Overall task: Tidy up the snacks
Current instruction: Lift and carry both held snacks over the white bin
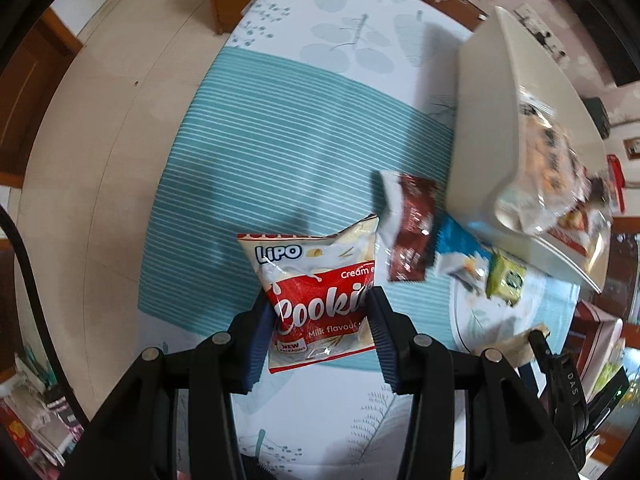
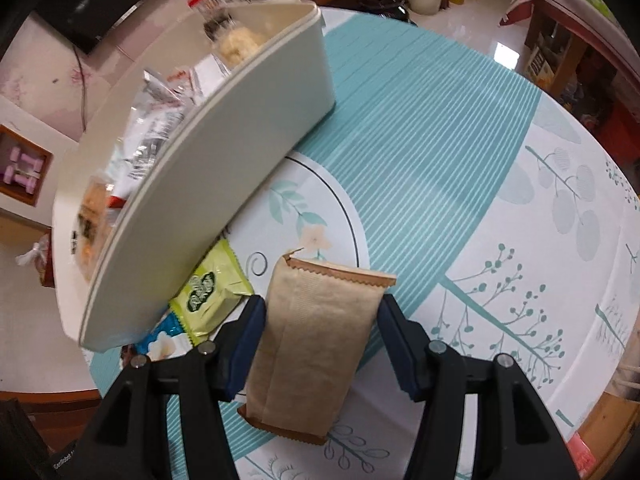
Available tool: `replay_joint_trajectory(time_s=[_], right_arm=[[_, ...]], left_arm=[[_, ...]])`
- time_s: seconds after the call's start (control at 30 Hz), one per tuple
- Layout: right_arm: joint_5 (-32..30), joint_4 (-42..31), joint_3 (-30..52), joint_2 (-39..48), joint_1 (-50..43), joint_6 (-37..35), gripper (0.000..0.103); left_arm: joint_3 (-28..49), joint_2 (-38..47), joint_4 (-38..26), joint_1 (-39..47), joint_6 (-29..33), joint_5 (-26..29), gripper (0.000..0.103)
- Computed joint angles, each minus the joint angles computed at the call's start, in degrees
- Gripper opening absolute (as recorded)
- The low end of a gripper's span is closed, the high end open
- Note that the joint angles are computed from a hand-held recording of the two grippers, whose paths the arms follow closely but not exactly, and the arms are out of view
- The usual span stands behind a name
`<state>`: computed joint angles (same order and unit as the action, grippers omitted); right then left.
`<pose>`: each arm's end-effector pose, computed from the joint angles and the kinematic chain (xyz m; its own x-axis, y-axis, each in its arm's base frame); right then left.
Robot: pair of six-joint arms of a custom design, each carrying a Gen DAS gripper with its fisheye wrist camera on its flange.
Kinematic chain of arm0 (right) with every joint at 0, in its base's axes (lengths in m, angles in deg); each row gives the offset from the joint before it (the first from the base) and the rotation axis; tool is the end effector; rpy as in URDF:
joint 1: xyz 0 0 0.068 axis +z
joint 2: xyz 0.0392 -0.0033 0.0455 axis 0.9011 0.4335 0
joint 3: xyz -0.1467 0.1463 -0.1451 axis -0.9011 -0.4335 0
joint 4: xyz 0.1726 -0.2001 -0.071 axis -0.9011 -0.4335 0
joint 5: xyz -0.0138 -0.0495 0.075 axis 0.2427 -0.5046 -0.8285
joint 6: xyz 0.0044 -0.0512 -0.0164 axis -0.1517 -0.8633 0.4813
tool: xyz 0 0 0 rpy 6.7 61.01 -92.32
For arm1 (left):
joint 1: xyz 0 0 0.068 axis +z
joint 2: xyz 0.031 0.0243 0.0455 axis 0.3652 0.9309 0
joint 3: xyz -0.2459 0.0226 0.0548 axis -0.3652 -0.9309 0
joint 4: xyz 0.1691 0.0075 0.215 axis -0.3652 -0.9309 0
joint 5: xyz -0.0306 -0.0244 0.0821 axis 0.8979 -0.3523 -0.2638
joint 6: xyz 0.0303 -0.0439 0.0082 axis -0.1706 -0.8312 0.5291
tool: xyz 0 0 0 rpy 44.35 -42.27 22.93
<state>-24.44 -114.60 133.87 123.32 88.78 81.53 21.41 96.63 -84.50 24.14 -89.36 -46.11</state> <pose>0.2814 0.1238 0.2306 -0.6909 0.6846 -0.2324 0.6299 0.7278 0.2713 0.3586 0.0105 0.1394 -0.9321 -0.3615 -0.0230 -0.3498 0.9148 -0.2018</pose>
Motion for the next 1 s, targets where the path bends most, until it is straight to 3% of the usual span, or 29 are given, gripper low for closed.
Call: replay_joint_trajectory(time_s=[0.2,0.63,1.0], right_arm=[[2.03,1.97,-2.3,-5.77,1.86,-0.65,0.058],[3.79,6.59,-3.67,-13.9,-5.91,-17.87,0.056],[-3.51,8.68,3.62,-11.76,-15.59,-32.57,0.056]], left_arm=[[-0.54,-5.19,-1.73,-1.75,1.38,0.24,0.045],[0.16,-14.2,-0.76,-8.7,-2.01,1.22,0.045],[6.25,-12.15,1.17,-15.98,-9.45,-2.76,0.045]])
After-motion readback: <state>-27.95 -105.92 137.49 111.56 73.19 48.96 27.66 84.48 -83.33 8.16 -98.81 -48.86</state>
